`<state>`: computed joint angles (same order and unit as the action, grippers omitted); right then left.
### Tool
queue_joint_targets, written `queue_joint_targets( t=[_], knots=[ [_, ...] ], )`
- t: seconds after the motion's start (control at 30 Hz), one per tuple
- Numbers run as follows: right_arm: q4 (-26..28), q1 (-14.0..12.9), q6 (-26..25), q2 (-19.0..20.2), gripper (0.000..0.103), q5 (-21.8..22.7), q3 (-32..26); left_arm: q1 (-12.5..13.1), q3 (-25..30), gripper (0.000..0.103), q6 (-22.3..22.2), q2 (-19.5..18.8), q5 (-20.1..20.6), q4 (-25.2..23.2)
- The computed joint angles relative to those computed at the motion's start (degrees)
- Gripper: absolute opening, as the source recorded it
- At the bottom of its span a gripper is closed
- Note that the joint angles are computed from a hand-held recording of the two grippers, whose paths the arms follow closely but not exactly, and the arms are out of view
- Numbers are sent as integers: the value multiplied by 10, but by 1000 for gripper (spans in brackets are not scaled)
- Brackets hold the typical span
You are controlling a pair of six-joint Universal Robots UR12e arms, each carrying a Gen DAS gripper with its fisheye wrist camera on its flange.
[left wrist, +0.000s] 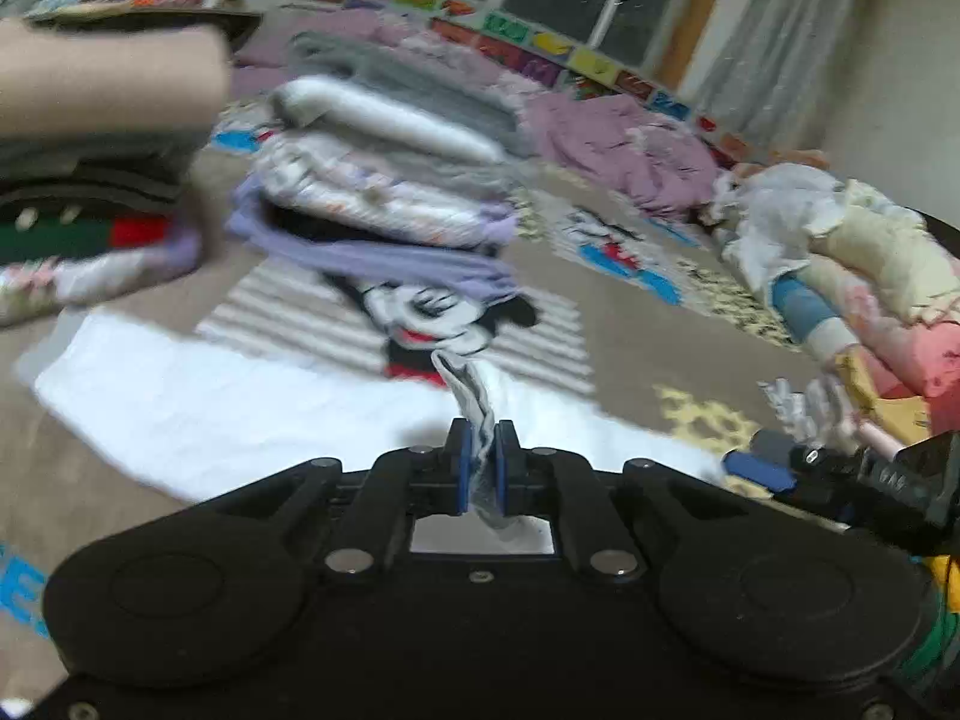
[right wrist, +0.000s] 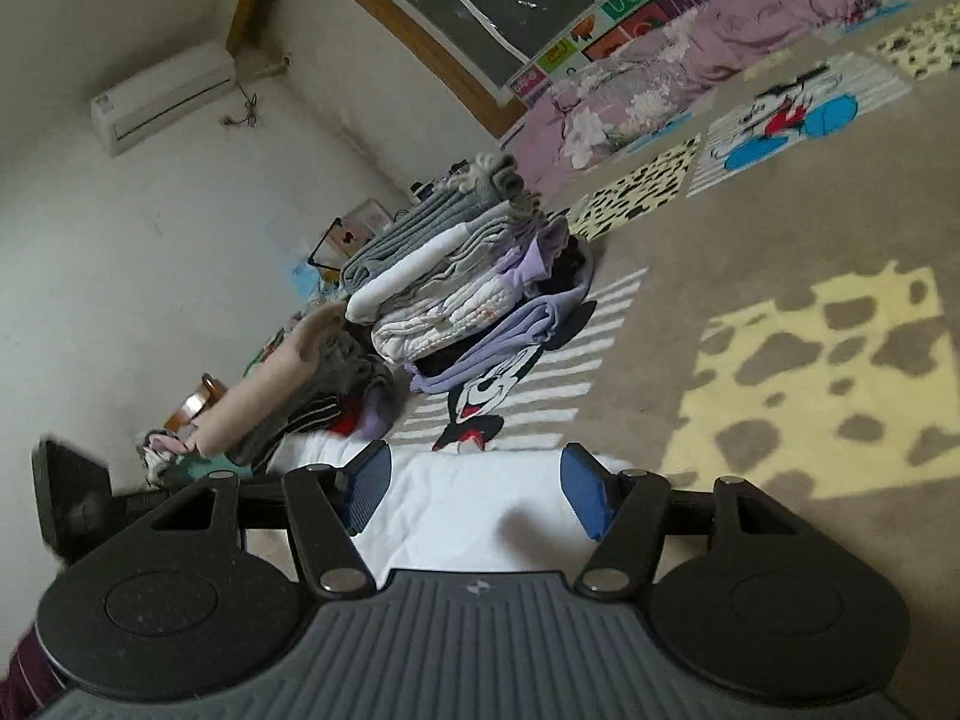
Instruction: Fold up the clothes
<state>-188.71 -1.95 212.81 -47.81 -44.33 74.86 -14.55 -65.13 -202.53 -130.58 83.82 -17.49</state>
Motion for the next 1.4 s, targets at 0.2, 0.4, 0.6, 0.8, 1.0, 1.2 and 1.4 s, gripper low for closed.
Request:
queue_joint_targets(
  t=[0.2,0.4,0.6,0.8,1.0,1.2,1.4],
  knots=[
    [101,16,-45,11,62,-26,-27,9,-14,6,-24,-3,-17,-13],
    [94,17,-40,16,60,-23,-30,15,-35,6,-57,-4,-33,13],
    [35,8,-91,-51,61,-73,68,20,-44,5,-58,-3,-55,31],
    [56,48,-287,-117,54,-192,142,23,-49,5,-62,-3,-70,38],
    [126,100,-389,-122,51,-344,141,26,-51,5,-70,-1,-83,38],
    [11,103,-355,-167,51,-350,216,28,-49,6,-74,-1,-91,33],
    [115,108,-375,-175,56,-276,218,26,-48,6,-63,1,-83,32]
  ],
)
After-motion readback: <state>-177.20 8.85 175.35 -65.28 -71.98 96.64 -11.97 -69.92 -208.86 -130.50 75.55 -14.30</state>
